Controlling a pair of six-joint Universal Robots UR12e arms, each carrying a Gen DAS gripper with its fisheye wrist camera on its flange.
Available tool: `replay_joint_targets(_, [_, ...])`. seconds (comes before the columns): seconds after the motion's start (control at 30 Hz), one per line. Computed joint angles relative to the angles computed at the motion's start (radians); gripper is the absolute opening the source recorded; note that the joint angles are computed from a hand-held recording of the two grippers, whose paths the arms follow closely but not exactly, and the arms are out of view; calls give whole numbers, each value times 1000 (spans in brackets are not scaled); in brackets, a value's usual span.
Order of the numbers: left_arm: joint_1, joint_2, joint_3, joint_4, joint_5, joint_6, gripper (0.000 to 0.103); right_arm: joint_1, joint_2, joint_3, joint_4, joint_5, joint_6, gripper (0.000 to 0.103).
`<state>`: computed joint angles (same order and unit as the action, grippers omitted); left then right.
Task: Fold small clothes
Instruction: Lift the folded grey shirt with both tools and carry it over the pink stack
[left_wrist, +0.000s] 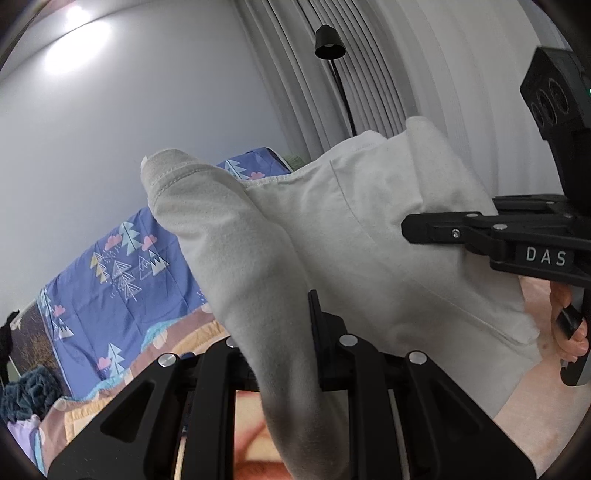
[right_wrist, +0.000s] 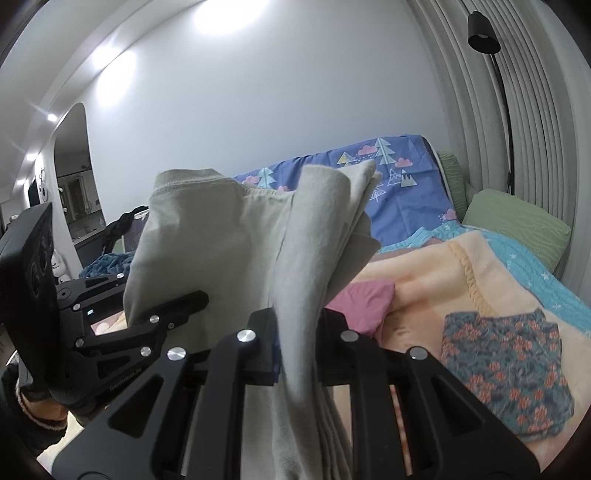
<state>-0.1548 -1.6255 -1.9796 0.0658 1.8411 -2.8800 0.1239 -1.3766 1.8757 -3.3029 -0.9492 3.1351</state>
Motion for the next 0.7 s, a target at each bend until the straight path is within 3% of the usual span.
replay_joint_targets(0.27, [19, -89, 102, -21, 66, 81, 18, 38, 82, -129, 50, -90, 6, 13])
replay_joint_targets(0.7, [52, -227, 234, -33, 180, 143, 19, 92, 238, -333, 133, -190, 66, 13])
